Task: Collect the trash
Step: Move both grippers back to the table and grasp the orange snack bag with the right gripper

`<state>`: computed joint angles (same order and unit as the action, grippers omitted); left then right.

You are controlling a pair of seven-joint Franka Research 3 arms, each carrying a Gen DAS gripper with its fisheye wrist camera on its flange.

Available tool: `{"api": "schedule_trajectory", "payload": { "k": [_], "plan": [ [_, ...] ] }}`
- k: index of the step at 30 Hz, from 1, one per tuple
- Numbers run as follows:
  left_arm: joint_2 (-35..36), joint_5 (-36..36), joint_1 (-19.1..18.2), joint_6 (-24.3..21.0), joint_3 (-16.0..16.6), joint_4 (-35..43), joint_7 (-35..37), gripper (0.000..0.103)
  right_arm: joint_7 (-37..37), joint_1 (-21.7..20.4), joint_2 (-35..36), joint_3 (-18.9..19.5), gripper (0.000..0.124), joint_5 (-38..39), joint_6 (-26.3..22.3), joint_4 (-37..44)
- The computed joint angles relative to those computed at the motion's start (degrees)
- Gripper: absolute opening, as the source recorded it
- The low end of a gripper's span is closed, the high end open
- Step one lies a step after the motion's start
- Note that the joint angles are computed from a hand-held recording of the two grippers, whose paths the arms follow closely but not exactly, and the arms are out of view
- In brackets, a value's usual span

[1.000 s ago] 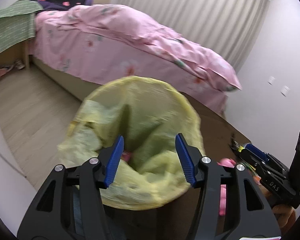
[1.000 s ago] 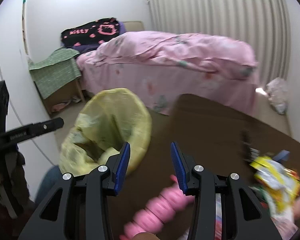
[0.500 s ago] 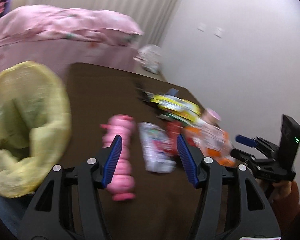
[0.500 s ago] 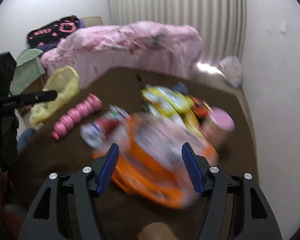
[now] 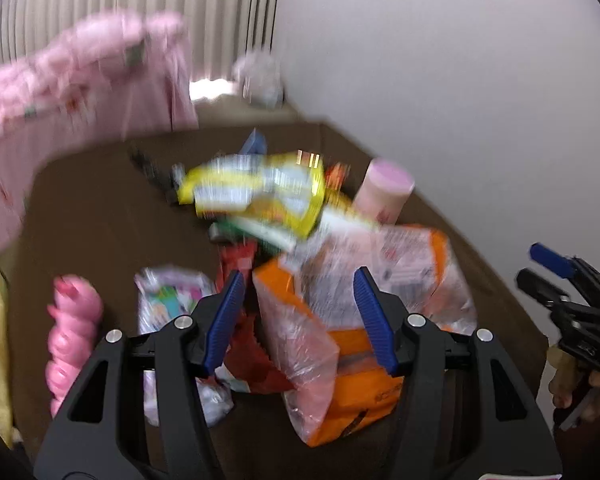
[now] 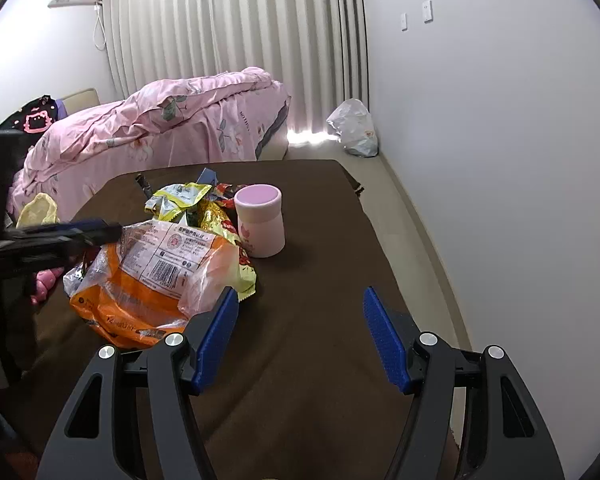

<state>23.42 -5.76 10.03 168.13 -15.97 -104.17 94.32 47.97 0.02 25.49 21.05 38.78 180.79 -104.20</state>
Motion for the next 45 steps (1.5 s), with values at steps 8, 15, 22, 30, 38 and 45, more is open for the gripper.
{"api": "schedule_trajectory", "payload": {
  "k": [8,15,22,30,38,45],
  "plan": [
    [-6.7,-23.7,14.1,-2.7,-13.6,-9.2,21.0,0.043,-10.9,-2.9,2.1,6.4,0.061,3.1,-5.6,3.7],
    [-12.4,-38.6,15.1,3.4,-13.0,-13.7,29.0,0.049,-12.1,7.3,12.2,-2.7,0.061,-4.2,-19.8,23.1],
    [-15.5,-44.6,12.1,4.6,-8.2,-16.4,32.0,0.051,-6.2,8.8,9.8,-7.0,0.061,-4.2,-31.0,19.5],
    [-14.4,-49.1,7.4,2.3,-3.6,-15.2,35.3,0.051,-12.7,11.5,-2.1,-8.5,0.061,1.0,-25.4,-0.5],
    [-16.4,-52.4,2.0,3.9,0.7,-16.9,41.1,0.051,-18.2,9.2,-5.3,-6.6,0.060,10.9,-20.6,-3.3],
    [-16.3,-57.3,-0.7,3.3,4.1,-16.5,43.5,0.051,-16.6,11.0,-12.2,-10.4,0.060,16.1,-18.7,-10.4]
  ]
}}
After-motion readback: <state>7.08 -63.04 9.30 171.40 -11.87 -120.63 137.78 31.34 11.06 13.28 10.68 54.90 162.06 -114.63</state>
